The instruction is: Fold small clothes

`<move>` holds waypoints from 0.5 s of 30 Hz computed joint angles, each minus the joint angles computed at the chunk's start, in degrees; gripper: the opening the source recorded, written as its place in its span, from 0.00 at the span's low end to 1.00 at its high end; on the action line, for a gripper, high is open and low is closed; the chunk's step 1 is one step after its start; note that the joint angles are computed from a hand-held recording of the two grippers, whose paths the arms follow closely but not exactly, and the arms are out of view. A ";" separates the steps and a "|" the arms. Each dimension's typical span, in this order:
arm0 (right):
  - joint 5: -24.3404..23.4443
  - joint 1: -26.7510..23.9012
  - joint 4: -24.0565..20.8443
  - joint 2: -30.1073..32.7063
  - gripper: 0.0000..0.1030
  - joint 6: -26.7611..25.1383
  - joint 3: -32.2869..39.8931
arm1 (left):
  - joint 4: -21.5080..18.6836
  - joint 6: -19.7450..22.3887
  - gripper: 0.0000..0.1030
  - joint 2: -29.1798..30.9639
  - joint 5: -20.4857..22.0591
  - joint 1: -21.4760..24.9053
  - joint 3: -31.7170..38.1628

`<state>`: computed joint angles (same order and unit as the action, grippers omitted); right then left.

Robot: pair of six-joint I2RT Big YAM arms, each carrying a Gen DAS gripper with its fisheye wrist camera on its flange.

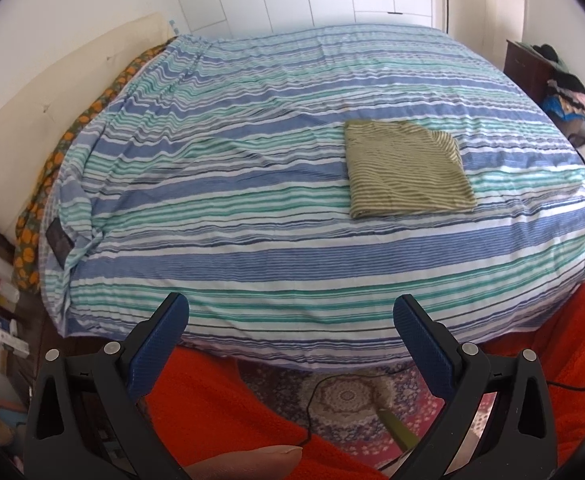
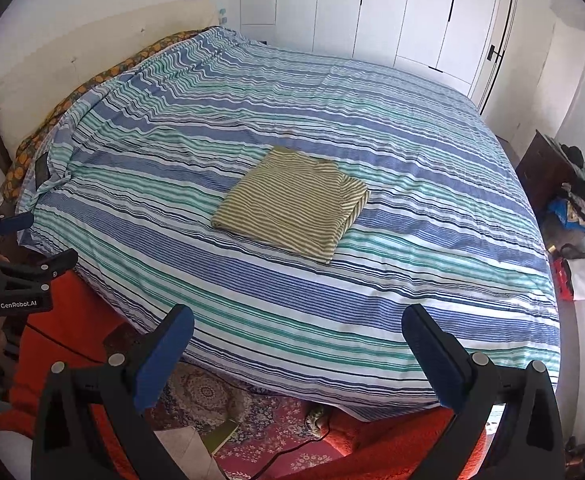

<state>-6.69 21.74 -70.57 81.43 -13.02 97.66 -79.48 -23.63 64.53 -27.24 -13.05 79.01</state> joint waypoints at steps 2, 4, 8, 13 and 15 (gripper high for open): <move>-0.03 -0.48 0.51 -0.69 0.99 -0.16 1.75 | -0.21 1.20 0.99 -1.53 -0.67 1.13 1.50; -1.53 -1.29 0.52 -1.18 1.00 0.18 4.00 | -0.16 2.21 0.99 -2.82 -1.49 2.24 2.95; -5.59 -2.56 -0.25 -1.22 0.99 1.20 7.06 | 0.94 2.87 0.99 -3.76 -1.24 2.98 3.77; -2.44 -0.84 -0.42 -0.30 0.99 0.91 3.63 | 1.47 0.70 0.99 -1.37 2.94 1.90 0.77; -1.44 -0.17 -0.67 0.05 0.99 0.69 1.48 | 1.21 -0.37 0.99 -0.33 4.16 0.82 -0.26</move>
<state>-8.14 21.57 -71.24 81.48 -12.33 99.14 -78.27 -23.99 64.20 -23.07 -12.23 78.74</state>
